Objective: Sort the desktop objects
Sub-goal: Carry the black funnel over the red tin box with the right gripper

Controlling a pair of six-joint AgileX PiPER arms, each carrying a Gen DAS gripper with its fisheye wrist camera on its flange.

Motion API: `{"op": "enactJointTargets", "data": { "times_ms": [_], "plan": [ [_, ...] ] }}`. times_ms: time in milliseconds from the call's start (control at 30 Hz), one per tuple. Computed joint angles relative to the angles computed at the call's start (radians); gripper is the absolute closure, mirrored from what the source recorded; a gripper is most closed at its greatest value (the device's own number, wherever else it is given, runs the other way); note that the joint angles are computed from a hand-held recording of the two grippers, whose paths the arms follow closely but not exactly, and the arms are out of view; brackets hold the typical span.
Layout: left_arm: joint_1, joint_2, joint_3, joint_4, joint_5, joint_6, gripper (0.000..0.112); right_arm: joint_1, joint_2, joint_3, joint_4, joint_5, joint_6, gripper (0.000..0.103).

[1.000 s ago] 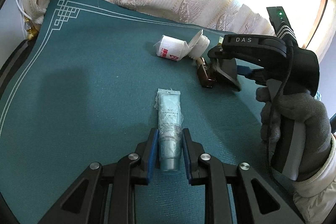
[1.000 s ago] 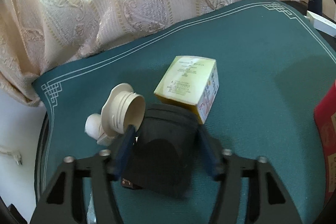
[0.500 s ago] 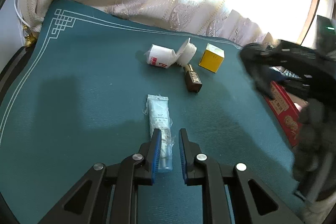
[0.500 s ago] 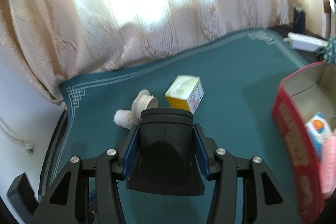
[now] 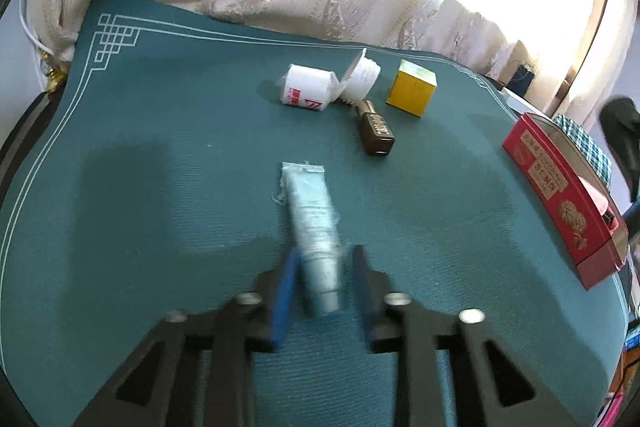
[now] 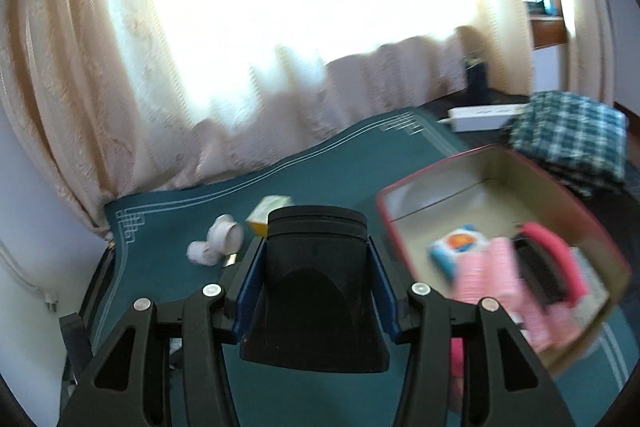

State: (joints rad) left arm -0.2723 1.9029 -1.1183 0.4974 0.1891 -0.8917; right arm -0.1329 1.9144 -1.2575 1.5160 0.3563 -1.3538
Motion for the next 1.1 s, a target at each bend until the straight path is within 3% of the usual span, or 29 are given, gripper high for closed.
{"op": "enactJointTargets", "data": {
  "times_ms": [100, 200, 367, 500, 767, 1100],
  "plan": [
    [0.009, -0.01, 0.017, -0.021, -0.025, 0.016, 0.09, -0.048, -0.044, 0.051, 0.101, -0.016, -0.119, 0.05],
    [0.006, -0.028, 0.036, 0.107, -0.042, -0.115, 0.09, -0.119, -0.07, 0.074, 0.143, -0.006, -0.164, 0.05],
    [-0.004, -0.087, 0.08, 0.416, -0.053, -0.444, 0.09, -0.223, -0.07, 0.055, 0.084, -0.014, -0.119, 0.05],
    [-0.029, -0.124, 0.088, 0.507, -0.033, -0.541, 0.091, -0.276, -0.04, 0.024, 0.027, -0.019, -0.067, 0.05],
    [-0.098, -0.148, 0.048, 0.424, 0.023, -0.456, 0.092, -0.301, 0.036, -0.029, -0.044, 0.012, -0.014, 0.05],
    [-0.197, -0.186, -0.025, 0.452, 0.146, -0.453, 0.092, -0.338, 0.092, -0.074, -0.061, 0.058, -0.009, 0.05]
  ]
}}
